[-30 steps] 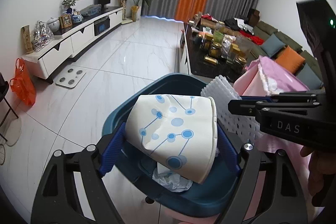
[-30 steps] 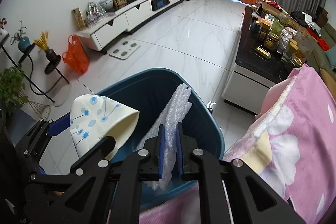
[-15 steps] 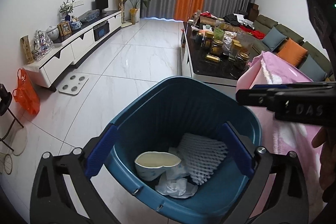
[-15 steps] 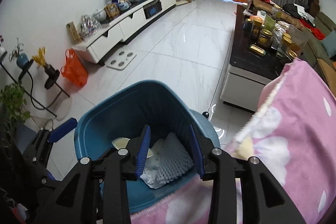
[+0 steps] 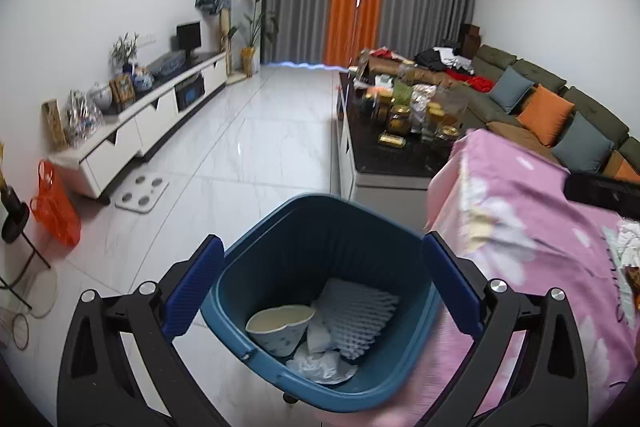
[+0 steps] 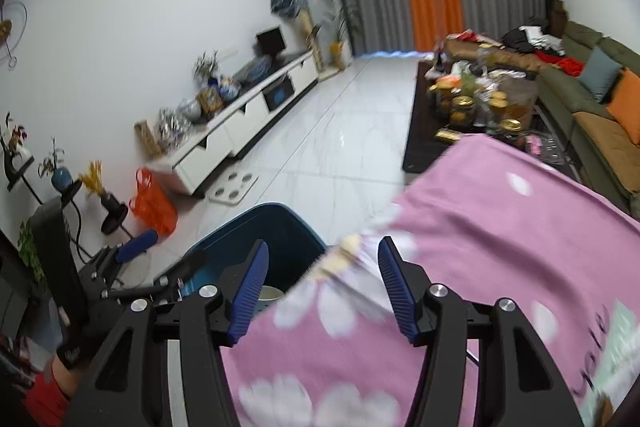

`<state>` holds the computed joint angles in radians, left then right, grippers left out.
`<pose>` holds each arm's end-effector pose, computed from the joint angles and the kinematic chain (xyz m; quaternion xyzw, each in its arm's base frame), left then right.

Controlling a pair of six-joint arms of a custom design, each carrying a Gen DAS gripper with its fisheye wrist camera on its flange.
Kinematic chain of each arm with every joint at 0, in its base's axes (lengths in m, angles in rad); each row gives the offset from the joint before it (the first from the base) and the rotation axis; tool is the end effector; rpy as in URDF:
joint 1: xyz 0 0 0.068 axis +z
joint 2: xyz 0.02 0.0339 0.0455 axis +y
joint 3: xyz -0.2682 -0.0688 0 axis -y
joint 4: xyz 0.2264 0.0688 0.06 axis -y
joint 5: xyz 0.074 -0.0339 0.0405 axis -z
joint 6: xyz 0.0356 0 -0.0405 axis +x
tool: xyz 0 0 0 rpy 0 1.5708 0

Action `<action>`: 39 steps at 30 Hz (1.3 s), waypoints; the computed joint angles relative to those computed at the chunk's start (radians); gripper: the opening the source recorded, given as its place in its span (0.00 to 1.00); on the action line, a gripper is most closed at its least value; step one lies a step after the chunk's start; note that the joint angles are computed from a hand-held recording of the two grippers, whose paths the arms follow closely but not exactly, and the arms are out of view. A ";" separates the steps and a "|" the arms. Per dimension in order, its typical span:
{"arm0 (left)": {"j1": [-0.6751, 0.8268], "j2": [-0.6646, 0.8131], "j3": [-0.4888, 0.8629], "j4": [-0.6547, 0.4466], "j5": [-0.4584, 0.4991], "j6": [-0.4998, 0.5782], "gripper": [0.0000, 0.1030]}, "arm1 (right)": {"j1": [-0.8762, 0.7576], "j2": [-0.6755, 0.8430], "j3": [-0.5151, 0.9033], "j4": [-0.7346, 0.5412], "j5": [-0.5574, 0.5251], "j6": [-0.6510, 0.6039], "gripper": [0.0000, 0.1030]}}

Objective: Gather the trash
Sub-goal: 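Move both tools back over the table toward the wrappers and tissue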

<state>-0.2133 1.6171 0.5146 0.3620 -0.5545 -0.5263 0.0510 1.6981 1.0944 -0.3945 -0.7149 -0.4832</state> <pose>0.2631 -0.0378 0.1361 -0.2462 0.8522 0.0933 0.4522 0.3275 0.0401 0.2156 -0.3325 0.8407 0.2711 0.3304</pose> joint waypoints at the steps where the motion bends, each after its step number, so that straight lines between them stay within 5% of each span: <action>1: -0.030 -0.023 0.013 -0.038 -0.023 -0.009 0.95 | -0.043 -0.025 -0.024 -0.003 -0.027 -0.023 0.61; 7: -0.207 -0.082 0.127 -0.241 -0.135 -0.074 0.95 | -0.302 -0.110 -0.095 -0.081 -0.164 -0.179 0.72; 19: -0.580 0.098 0.433 -0.509 -0.261 -0.275 0.95 | -0.790 -0.062 -0.059 -0.324 -0.348 -0.555 0.86; 33: -0.765 0.283 0.662 -0.530 -0.225 -0.233 0.95 | -1.213 0.186 0.122 -0.405 -0.423 -0.753 0.93; 39: -0.830 0.295 0.653 -0.432 -0.245 -0.196 0.95 | -1.305 0.226 0.141 -0.374 -0.444 -0.767 0.93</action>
<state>-1.0430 1.9120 1.1680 -0.0698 -0.8000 -0.7219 -1.2544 1.9243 1.2349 -0.7681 -1.1588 -1.2498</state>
